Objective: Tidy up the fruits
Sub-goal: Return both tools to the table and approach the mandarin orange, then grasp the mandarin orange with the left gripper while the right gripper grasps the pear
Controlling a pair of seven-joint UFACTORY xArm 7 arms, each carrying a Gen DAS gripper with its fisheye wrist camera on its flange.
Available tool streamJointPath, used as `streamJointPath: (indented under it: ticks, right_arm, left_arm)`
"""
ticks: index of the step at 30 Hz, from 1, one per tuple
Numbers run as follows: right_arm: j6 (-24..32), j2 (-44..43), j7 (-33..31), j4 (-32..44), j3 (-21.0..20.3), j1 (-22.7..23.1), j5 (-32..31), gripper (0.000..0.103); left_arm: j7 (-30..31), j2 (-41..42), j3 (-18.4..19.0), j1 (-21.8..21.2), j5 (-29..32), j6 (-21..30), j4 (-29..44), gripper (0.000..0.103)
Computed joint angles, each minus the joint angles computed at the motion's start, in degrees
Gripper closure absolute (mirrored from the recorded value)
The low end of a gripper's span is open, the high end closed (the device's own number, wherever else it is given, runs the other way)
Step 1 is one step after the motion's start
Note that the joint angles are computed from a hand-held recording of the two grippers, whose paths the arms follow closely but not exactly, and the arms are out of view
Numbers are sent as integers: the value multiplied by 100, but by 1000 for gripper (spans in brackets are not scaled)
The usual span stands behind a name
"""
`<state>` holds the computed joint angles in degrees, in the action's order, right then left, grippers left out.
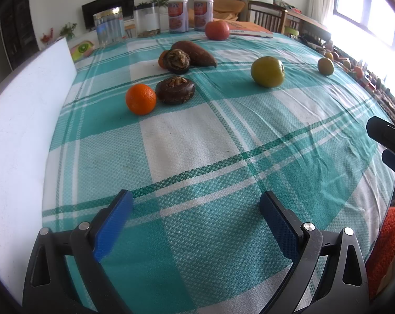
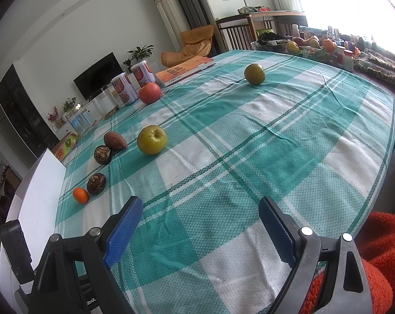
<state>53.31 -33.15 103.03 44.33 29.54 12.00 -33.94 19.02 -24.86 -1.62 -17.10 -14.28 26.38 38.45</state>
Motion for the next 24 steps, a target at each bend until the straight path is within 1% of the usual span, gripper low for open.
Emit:
streamJointPath:
  ticks: [4, 5, 8, 10, 14, 18, 20, 22, 23, 24]
  right_arm:
    - [-7, -12, 8, -11, -10, 7, 3, 13]
    - [-20, -16, 27, -17, -9, 4, 2, 13]
    - [-101, -56, 115, -64, -7, -2, 8, 13]
    - [-179, -93, 159, -114, -22, -4, 26, 13]
    - [-336, -66, 133, -162, -71, -8, 109, 13]
    - [-355, -133, 131, -204, -51, -36, 127, 13]
    - [-368, -175, 137, -234, -52, -45, 160, 13]
    - [-380, -182, 129, -243, -54, -59, 194, 13]
    - [-386, -181, 121, -244, -50, -65, 205, 13]
    - [-384, -184, 109, -241, -45, -70, 211, 13]
  left_arm:
    - [39, -3, 36, -31, -43, 12, 4, 5]
    - [120, -11, 111, -92, -145, 24, 5, 5]
    - [524, -96, 531, -341, -794, 224, 44, 5]
    - [524, -94, 563, -234, -963, 325, 102, 5]
    - [373, 108, 433, 31, -957, 340, 315, 5]
    - [-184, 487, 129, 348, -626, 197, 693, 6]
    - [-526, 712, 3, 472, -452, -3, 877, 6]
    - [-966, 979, -177, 655, -50, -234, 1057, 7]
    - [-1185, 1115, -250, 731, 166, -298, 1158, 10]
    - [-1297, 1243, -258, 751, 275, -345, 1253, 16]
